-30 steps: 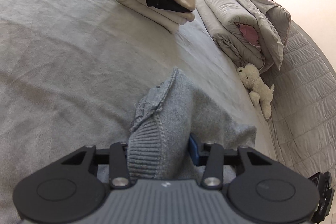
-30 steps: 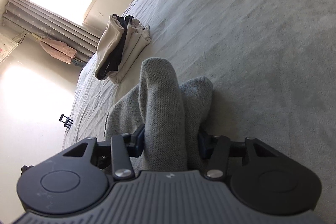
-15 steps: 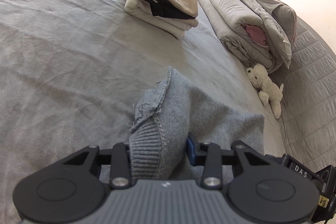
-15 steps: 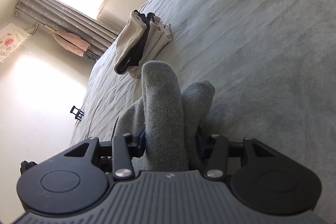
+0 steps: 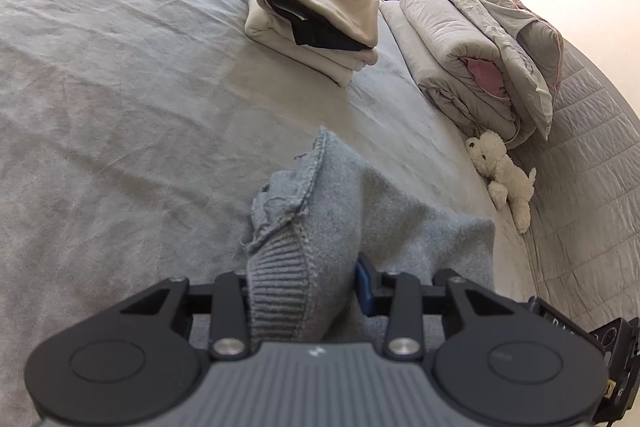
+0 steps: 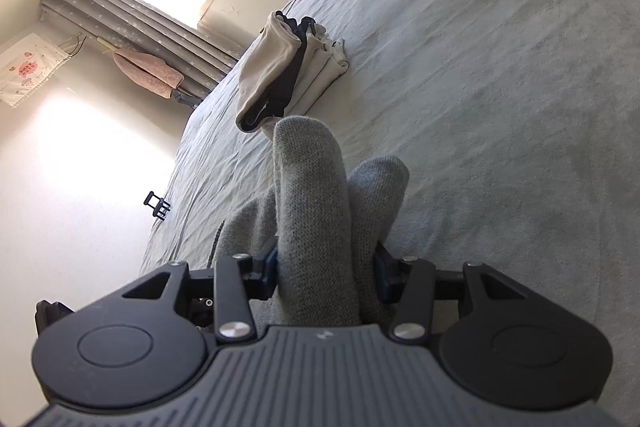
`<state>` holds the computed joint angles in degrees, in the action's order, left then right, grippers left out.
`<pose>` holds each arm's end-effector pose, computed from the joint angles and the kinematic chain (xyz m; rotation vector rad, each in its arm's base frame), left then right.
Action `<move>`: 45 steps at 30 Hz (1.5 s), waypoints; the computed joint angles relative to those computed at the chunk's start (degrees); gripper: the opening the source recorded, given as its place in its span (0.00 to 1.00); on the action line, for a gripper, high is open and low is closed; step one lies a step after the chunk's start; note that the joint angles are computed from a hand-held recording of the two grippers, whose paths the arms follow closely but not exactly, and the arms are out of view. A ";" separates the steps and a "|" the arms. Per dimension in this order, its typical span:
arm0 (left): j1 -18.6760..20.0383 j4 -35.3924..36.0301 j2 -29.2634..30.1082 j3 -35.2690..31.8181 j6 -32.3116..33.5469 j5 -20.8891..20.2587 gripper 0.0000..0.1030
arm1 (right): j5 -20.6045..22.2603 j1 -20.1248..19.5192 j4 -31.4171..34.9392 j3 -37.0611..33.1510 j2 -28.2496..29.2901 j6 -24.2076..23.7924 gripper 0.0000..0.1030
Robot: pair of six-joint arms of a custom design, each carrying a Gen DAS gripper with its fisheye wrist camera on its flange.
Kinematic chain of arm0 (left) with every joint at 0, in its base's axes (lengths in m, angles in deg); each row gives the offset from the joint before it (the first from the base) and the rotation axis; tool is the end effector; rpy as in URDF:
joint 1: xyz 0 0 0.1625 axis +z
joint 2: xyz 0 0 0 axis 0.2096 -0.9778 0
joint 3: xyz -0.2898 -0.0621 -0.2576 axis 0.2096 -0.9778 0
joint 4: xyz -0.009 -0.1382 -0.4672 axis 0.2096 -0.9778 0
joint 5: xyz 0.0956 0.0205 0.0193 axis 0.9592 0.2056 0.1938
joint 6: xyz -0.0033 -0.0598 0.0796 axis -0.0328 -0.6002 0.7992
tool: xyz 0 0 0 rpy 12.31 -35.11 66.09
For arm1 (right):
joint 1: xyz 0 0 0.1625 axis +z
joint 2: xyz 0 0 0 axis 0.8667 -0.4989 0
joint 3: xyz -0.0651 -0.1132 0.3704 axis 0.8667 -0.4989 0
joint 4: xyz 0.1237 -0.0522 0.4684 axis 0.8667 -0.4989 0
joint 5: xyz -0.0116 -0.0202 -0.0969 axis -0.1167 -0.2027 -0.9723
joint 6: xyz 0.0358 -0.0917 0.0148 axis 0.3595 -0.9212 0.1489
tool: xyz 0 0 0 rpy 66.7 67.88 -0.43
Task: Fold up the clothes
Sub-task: 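Carry the held sweater bundle with both grippers onto the clothes stack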
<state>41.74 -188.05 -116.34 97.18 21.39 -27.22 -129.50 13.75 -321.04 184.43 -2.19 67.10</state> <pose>-0.1236 -0.4191 0.0463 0.5560 3.0429 -0.4888 0.0587 -0.2763 0.1110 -0.5516 -2.5696 1.5853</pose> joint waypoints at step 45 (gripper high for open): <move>4.40 -3.78 27.41 -41.79 7.52 -3.52 0.37 | 9.00 4.83 40.91 -39.48 -3.84 -4.47 0.48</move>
